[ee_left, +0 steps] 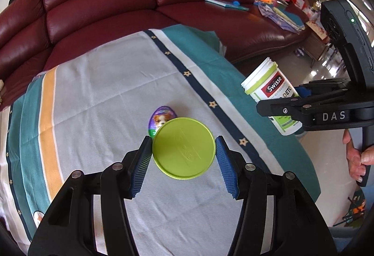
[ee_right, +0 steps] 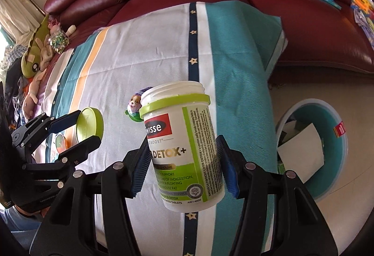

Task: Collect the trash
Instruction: 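Carry lid and bottle over the teal bin and open both tools to drop them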

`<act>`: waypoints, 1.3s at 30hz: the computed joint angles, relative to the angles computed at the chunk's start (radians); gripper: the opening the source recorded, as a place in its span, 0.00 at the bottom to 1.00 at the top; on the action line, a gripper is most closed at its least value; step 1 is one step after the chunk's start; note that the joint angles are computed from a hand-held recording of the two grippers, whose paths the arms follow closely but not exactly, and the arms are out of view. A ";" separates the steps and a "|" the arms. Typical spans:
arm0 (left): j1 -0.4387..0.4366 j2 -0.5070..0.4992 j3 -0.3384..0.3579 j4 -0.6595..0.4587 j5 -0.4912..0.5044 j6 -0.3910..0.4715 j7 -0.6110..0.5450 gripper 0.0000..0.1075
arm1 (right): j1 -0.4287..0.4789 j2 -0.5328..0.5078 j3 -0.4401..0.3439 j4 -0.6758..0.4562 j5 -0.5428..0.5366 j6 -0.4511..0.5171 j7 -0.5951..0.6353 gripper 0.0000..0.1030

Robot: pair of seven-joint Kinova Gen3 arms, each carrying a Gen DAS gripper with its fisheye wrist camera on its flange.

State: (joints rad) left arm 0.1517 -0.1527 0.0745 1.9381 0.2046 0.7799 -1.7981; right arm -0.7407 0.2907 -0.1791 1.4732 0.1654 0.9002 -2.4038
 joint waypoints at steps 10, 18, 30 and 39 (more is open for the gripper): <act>0.129 0.096 0.140 -0.107 -0.121 0.014 0.162 0.52 | 0.158 -0.239 -0.003 0.313 -0.007 -0.113 -0.093 0.51; 0.275 0.249 0.181 -0.224 -0.193 0.009 0.264 0.52 | 0.294 -0.377 -0.007 0.480 -0.014 -0.133 -0.122 0.51; 0.431 0.560 0.166 -0.459 -0.194 0.040 0.295 0.53 | 0.419 -0.362 0.025 0.602 -0.128 -0.235 -0.049 0.51; 0.474 0.654 0.133 -0.537 -0.187 0.074 0.322 0.64 | 0.443 -0.335 0.038 0.593 -0.152 -0.229 -0.005 0.51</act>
State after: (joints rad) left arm 0.6255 0.5016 0.2078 1.4016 0.0172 0.8536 -1.4762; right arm -0.2973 -0.0443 -0.1409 2.0665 0.0135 0.6708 -2.4088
